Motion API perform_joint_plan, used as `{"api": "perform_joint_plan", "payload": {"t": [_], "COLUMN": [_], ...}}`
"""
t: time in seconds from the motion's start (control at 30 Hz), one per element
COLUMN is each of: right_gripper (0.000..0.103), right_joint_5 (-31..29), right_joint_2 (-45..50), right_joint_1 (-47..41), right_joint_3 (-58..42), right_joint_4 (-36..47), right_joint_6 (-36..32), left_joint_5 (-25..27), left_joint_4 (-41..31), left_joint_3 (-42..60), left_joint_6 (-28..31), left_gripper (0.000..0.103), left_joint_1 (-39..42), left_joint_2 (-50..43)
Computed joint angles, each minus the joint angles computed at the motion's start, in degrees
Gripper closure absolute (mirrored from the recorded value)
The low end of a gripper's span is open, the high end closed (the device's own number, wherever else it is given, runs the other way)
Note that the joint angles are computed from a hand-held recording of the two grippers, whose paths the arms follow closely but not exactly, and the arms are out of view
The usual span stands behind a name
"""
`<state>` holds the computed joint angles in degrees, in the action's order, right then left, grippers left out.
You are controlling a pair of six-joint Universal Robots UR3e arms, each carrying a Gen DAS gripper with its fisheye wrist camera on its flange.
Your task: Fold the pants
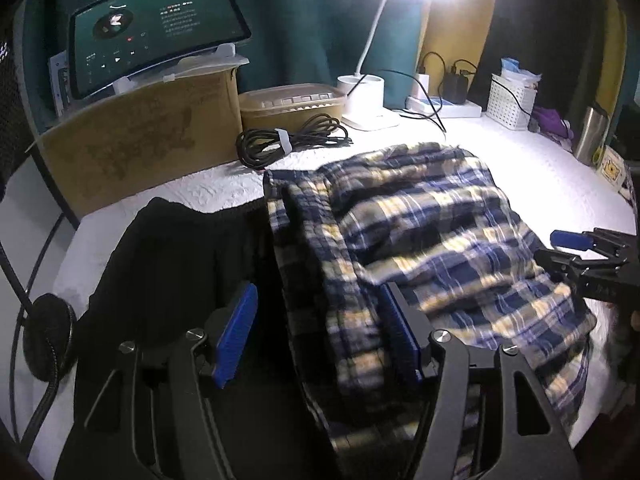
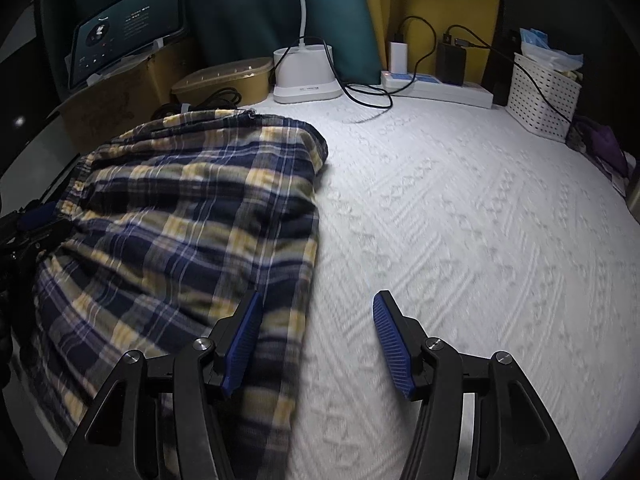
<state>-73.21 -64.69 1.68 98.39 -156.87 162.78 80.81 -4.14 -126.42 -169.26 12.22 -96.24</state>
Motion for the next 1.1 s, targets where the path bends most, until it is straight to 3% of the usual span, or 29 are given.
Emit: {"api": "perform_joint_plan", "payload": {"t": [0.53, 1.1], "right_gripper": [0.041, 0.039], "right_joint_5": [2.0, 8.3], "right_joint_2": [-13.1, -30.9], "right_joint_1": [-6.0, -21.8], "right_joint_3": [15.0, 28.9], "right_joint_4": [-2.5, -0.1], "right_joint_6": [-3.6, -9.5], "left_joint_5": [3.2, 7.8], "left_joint_4": [3.6, 2.7], "left_joint_3": [-6.8, -0.9], "left_joint_6": [-3.0, -6.8], "left_gripper": [0.039, 0.034], "left_joint_1": [-5.6, -18.8], "left_joint_2": [7.6, 5.8]}}
